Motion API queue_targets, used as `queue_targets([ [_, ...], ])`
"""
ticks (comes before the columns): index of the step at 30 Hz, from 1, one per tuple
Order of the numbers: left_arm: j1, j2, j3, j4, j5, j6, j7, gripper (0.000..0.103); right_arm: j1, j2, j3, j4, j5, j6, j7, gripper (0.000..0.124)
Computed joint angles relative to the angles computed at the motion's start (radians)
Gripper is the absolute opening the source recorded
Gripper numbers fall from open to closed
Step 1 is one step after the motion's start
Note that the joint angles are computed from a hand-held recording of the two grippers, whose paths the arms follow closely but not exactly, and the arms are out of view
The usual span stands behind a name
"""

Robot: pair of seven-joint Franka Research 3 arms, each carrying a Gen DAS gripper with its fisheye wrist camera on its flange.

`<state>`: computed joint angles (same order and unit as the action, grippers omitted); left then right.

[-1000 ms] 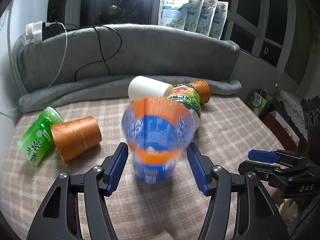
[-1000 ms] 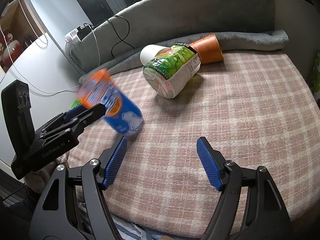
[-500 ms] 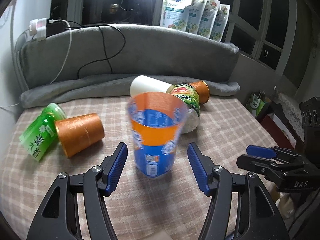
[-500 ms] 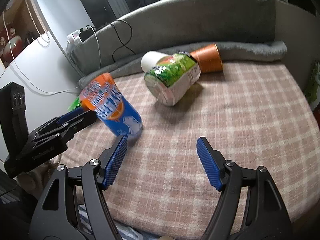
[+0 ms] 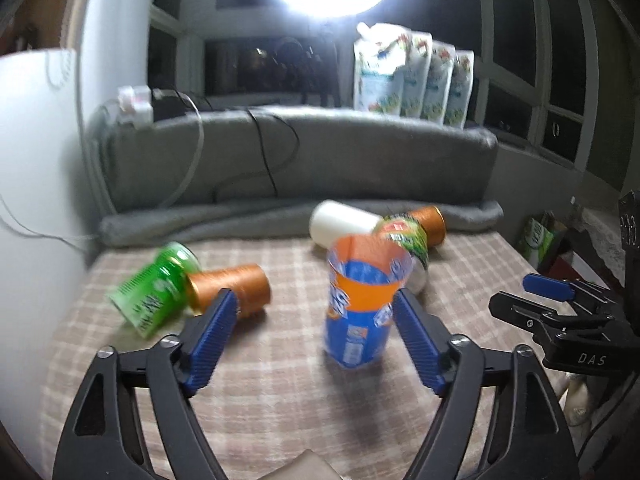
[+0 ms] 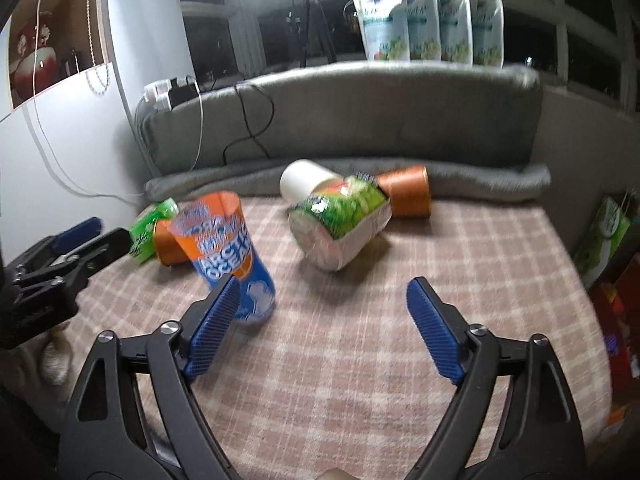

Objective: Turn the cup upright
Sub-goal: 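Rotate the bottle upright with the left gripper and lower it onto the table, then open the left gripper and withdraw from the upright bottle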

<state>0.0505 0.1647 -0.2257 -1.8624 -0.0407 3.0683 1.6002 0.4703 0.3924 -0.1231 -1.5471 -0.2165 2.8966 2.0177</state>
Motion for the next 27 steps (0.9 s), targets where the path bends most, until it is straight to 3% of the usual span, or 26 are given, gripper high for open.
queue_targets([
  [6, -0.147, -0.031, 0.211, -0.031, 0.340, 0.083, -0.339, 0.083, 0.095, 0.002, -0.128, 0.003, -0.145, 0.051, 0.180, 0.101],
  [11, -0.167, -0.037, 0.262, -0.025, 0.517, 0.093, -0.516, 0.083, 0.161, 0.006, -0.218, 0.020, -0.302, 0.048, 0.348, 0.101],
  [16, -0.148, -0.039, 0.259, -0.012, 0.635, 0.077, -0.634, 0.084, 0.210, 0.010, -0.286, 0.041, -0.492, 0.033, 0.530, 0.101],
  [27, -0.152, -0.043, 0.316, 0.046, 1.069, 0.090, -1.069, 0.087, 0.203, 0.004, -0.280, 0.082, -0.757, -0.023, 0.768, 0.103],
])
